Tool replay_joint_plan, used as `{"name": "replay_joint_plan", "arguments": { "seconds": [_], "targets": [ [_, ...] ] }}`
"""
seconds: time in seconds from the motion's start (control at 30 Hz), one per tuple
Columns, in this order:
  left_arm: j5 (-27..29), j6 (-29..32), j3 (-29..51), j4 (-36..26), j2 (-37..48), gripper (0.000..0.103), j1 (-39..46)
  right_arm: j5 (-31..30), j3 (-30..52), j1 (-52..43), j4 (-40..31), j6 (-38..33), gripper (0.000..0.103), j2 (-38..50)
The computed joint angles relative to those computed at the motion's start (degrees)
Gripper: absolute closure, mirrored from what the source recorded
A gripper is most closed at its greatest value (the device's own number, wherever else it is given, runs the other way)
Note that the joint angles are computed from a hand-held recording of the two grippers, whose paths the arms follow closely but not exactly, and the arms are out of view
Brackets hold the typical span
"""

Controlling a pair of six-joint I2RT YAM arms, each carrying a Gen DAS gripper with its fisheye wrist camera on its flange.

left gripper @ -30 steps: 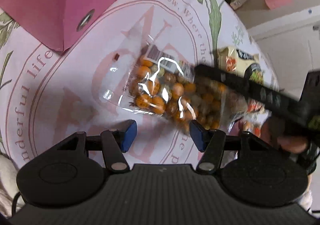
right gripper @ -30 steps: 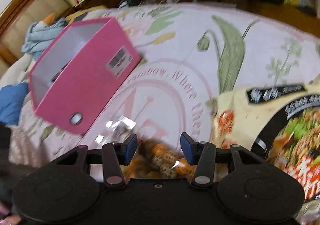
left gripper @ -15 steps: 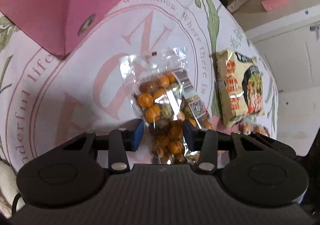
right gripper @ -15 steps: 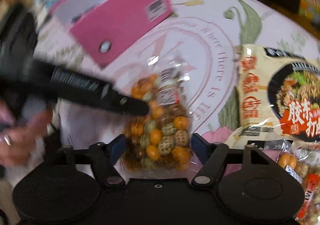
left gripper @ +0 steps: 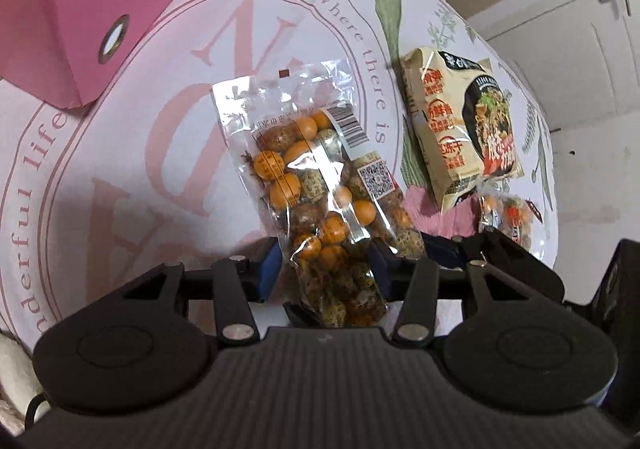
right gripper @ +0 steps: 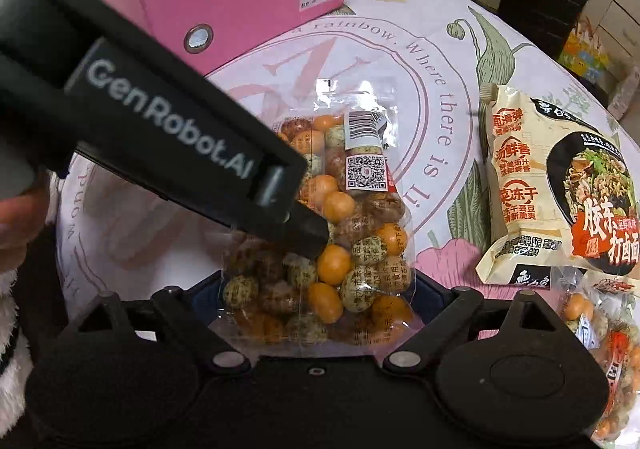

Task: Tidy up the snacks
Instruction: 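Grasp the clear peanut bag with the left tool while the right tool pinches it too, then carry the peanut bag with the left tool over the pink box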

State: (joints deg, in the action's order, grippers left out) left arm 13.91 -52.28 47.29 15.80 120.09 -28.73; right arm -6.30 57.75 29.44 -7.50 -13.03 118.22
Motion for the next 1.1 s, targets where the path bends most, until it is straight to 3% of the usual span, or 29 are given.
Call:
{"name": "replay_joint_plan", "arguments": {
  "seconds": [0.4,0.67,1.1],
  "targets": [
    [2.43,4.71,0.91,-2.1,-0.82,0.054,-0.59,2.92,-2.0,0.77,0.83,10.28,0.012,-2.93],
    [1.07,10.8,1.35,-8.05,-4.43,0.054,-2.92,3.84,-5.24,0.89,2.66,15.1,0.013,-5.55],
    [-2.12,13.95,-6.36,-8.68,-15.47,0.055,-7.39,10.02,-15.49,7.09,8.56,21.76,0.013,-14.46]
  ]
}}
